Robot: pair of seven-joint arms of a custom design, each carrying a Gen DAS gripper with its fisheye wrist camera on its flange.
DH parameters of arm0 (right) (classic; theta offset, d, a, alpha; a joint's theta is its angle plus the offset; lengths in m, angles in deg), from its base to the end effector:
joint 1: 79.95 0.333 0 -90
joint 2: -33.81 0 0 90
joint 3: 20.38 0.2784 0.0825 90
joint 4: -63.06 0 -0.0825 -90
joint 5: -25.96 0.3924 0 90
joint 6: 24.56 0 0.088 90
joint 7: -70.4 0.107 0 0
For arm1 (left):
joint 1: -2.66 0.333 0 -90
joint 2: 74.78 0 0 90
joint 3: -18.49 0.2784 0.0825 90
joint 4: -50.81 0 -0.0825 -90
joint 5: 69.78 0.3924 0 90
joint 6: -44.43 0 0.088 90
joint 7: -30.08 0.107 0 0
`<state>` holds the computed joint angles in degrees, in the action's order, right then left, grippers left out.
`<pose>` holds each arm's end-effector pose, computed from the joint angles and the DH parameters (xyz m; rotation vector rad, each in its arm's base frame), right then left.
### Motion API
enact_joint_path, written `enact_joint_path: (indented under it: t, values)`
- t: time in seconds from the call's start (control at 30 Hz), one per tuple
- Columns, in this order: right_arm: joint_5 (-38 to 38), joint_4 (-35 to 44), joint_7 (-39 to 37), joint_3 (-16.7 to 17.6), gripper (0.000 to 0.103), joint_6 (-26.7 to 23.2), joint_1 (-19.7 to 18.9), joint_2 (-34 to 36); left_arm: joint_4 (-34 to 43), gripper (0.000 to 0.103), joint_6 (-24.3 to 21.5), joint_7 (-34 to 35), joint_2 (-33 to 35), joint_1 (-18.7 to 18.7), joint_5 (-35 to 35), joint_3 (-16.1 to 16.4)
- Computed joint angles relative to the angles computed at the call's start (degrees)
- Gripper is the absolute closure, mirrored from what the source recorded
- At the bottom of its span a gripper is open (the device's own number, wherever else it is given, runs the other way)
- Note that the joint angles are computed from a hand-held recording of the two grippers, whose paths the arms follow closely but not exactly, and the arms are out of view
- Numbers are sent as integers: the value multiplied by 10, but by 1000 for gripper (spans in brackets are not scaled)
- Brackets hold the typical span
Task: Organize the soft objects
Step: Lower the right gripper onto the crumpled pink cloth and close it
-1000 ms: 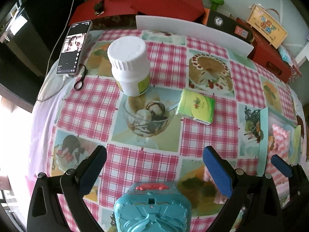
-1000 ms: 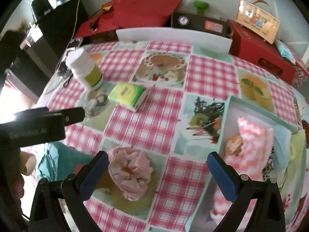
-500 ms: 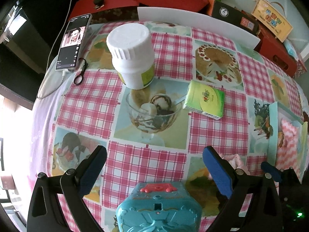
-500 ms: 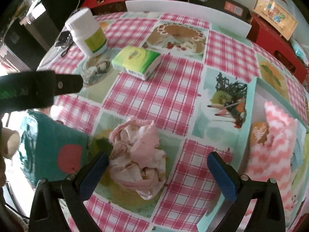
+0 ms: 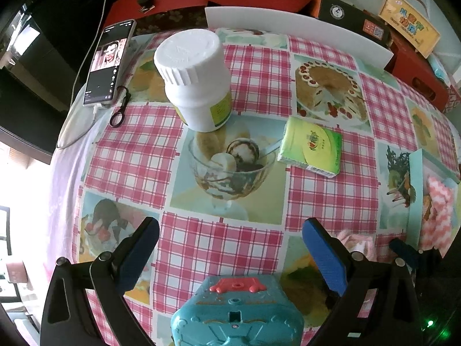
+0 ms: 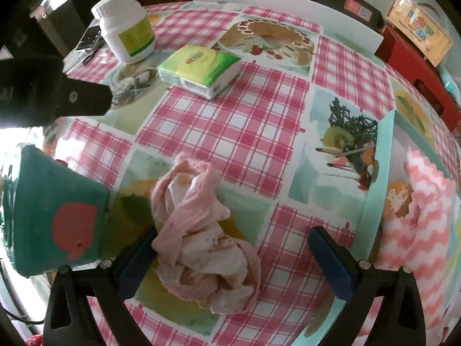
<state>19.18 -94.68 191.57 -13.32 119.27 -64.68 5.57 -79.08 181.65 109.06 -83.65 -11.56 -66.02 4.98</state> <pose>0.3789 0.1512 0.3481 -1.9991 2.1541 -0.3105 0.4706 -0.2482 0.4088 -1.6944 2.3863 -0.3132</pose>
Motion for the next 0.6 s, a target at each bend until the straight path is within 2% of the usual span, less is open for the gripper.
enact_joint_path:
  t: [0.1, 0.23, 0.37, 0.5, 0.6]
  values:
    - [-5, -5, 9, 0, 0, 10, -9, 0, 0, 4, 2, -3, 0, 0, 4, -1]
    - [-10, -15, 14, -1, 8, 19, -14, -11, -1, 4, 5, -5, 0, -1, 8, -2]
    - [-11, -21, 18, -2, 22, 28, -19, -21, -4, 4, 11, -6, -2, -1, 9, -1]
    - [-11, -26, 18, -5, 31, 34, -24, -31, -4, 4, 12, -9, -1, -1, 14, -2]
    - [-14, -31, 15, -7, 45, 35, -31, -42, -4, 4, 13, -11, -1, -1, 17, -3]
